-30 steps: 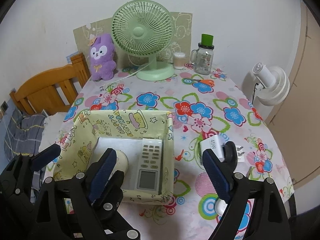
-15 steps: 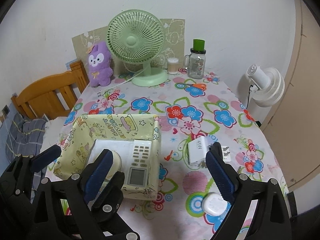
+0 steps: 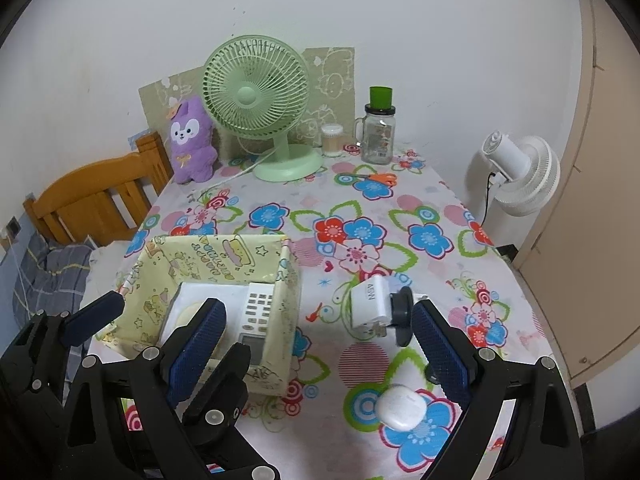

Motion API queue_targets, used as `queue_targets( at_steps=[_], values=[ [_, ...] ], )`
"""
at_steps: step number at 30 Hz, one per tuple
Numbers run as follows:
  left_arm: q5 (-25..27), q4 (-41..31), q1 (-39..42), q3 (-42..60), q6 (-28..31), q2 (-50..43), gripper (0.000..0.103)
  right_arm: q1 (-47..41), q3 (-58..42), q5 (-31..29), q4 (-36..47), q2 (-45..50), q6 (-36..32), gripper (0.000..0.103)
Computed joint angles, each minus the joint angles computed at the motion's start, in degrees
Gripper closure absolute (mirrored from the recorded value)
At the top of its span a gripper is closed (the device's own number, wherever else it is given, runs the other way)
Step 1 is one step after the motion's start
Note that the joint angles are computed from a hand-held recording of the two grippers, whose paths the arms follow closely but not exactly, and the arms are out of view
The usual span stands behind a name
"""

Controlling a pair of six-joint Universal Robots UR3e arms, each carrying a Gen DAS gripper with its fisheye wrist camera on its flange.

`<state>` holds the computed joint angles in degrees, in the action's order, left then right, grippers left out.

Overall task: Organize rigid objects
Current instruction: 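Withdraw both tools from the box toward the remaining objects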

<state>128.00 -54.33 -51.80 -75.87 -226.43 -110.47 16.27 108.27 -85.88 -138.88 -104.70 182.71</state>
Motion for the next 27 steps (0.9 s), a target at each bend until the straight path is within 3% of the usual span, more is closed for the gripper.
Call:
queue_targets(
  at_steps=[27],
  values=[
    [1.3, -7.2, -3.9, 19.3, -2.1, -12.9, 0.002, -16.0, 8.9, 9.8, 2.9, -12.8, -10.7, 0.007]
  ],
)
